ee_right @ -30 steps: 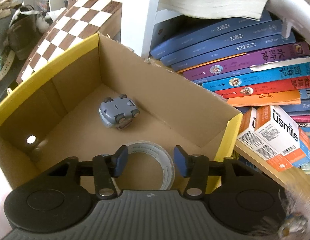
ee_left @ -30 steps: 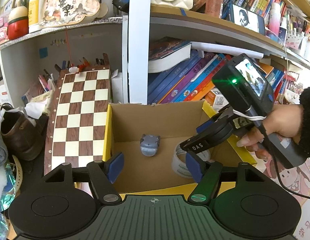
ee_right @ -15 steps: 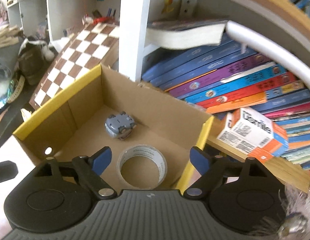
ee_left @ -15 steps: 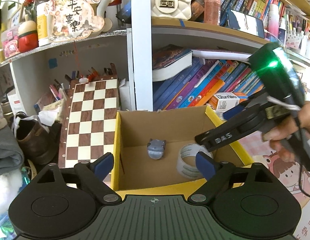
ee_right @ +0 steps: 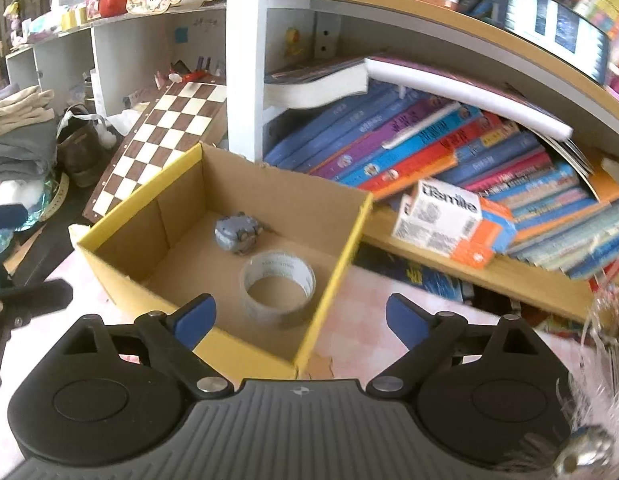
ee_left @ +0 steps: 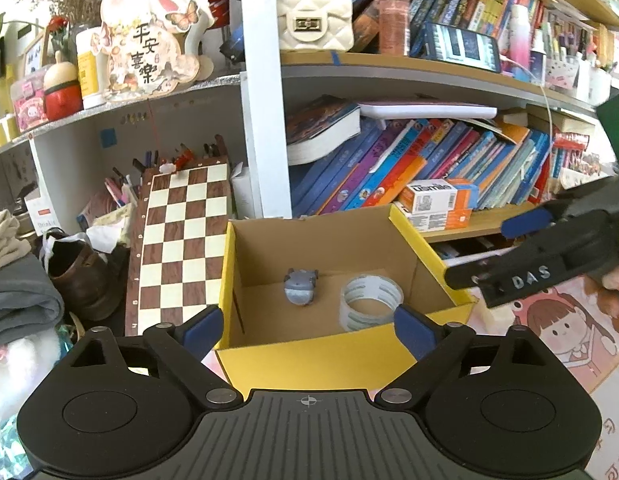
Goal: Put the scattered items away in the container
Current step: 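Pull both tools back out of the yellow box toward the desk mat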
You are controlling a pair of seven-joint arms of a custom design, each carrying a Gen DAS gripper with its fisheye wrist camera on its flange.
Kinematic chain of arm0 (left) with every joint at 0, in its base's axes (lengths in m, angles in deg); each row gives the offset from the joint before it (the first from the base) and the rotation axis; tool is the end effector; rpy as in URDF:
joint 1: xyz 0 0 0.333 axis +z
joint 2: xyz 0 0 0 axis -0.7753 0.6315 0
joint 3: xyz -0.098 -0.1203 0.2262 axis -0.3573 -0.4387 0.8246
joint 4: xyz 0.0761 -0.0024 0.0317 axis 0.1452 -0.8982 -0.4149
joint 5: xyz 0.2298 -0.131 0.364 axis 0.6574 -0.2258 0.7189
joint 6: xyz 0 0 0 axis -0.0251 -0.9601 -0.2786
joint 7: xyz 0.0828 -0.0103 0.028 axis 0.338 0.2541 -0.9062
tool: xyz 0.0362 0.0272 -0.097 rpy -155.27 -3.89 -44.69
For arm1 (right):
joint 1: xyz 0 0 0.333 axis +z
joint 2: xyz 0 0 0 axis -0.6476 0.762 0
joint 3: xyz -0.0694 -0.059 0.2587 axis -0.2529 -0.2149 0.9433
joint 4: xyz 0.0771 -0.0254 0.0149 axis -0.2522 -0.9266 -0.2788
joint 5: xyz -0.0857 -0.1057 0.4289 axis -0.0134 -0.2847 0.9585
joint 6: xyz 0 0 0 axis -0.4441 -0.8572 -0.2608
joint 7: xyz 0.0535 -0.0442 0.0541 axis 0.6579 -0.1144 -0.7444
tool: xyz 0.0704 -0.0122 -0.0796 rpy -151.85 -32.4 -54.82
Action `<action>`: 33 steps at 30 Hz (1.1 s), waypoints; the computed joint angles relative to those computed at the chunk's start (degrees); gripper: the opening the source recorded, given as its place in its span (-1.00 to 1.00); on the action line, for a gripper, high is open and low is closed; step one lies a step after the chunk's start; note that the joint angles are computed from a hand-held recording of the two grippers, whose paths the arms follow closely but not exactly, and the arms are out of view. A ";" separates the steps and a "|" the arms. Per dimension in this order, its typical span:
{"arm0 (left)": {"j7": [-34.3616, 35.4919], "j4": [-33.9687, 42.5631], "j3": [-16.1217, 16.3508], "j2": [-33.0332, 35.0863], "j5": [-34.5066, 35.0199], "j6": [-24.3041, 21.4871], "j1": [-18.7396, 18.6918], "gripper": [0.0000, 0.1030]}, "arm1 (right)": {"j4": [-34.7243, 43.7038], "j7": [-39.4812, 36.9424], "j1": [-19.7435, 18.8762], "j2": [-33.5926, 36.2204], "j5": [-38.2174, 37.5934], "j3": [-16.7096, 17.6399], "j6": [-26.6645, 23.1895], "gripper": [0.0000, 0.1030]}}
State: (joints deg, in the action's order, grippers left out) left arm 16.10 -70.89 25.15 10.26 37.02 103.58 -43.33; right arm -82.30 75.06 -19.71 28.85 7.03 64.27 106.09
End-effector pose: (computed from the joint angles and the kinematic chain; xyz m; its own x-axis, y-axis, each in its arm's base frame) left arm 0.5243 -0.1740 0.5321 -0.0220 -0.9982 -0.0555 -0.5511 0.0584 -0.8324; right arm 0.6314 0.3295 0.5370 0.4973 -0.8644 0.0751 -0.5713 -0.3914 -0.7214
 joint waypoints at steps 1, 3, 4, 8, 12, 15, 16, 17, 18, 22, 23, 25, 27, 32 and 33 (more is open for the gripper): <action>-0.12 -0.25 -0.21 -0.41 0.15 -0.18 -0.09 0.89 | -1.85 0.44 -0.02 -1.39 -0.23 -0.12 0.61 0.85; 0.17 -0.67 -0.27 -1.03 -0.10 -0.67 -0.74 0.89 | -5.42 1.39 -0.12 -4.06 -0.51 -0.33 1.88 0.88; 0.47 -0.84 -0.21 -1.24 -0.34 -0.89 -1.15 0.89 | -7.09 1.92 -0.19 -5.31 -0.60 -0.44 2.52 0.89; 1.33 -1.43 -0.43 -2.05 -0.95 -1.83 -2.35 0.89 | -12.64 4.96 -0.46 -9.37 -1.21 -0.91 4.14 0.90; 1.62 -1.49 -0.90 -2.36 -1.15 -3.17 -3.13 0.90 | -17.31 6.78 -0.76 -12.55 -1.96 -1.26 4.88 0.90; 1.44 -1.32 -1.21 -2.35 -1.08 -4.27 -3.70 0.90 | -19.84 7.55 -0.94 -14.27 -2.10 -1.56 4.85 0.91; 1.37 -1.25 -1.26 -2.32 -1.03 -4.61 -3.92 0.90 | -20.65 7.74 -1.00 -14.82 -2.02 -1.68 4.94 0.91; 1.26 -1.18 -1.32 -2.28 -0.95 -4.93 -4.12 0.90 | -21.44 7.94 -1.06 -15.36 -1.97 -1.79 5.03 0.91; 1.08 -1.12 -1.40 -2.26 -0.83 -5.24 -4.30 0.90 | -22.18 8.21 -1.15 -15.88 -2.02 -1.89 5.13 0.91; -0.09 -0.92 -1.84 -2.11 -0.14 -6.56 -4.94 0.90 | -24.71 8.84 -1.35 -17.68 -1.42 -2.38 5.59 0.91; -0.71 -0.81 -2.04 -2.02 0.10 -6.91 -5.01 0.90 | -25.25 8.95 -1.40 -18.10 -1.31 -2.49 5.74 0.91; -1.95 -0.61 -2.35 -1.82 0.64 -7.62 -5.23 0.90 | -26.53 9.41 -1.61 -19.09 -1.49 -2.64 6.15 0.91; -3.20 -0.39 -2.57 -1.58 1.21 -8.35 -5.54 0.90 | -27.64 9.96 -1.84 -19.96 -1.94 -2.74 6.57 0.92; -6.48 0.41 -3.12 -0.70 3.06 -9.92 -6.61 0.90 | -30.75 10.04 -2.17 -22.56 -1.93 -3.45 6.83 0.94; -6.91 0.59 -3.12 -0.50 3.40 -10.20 -6.94 0.90 | -31.32 10.20 -2.33 -23.05 -2.09 -3.53 6.81 0.94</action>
State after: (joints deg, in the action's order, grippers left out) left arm 9.19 -70.30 22.03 9.76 40.41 93.38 -50.27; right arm -113.62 85.26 -22.04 5.80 4.94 60.73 112.90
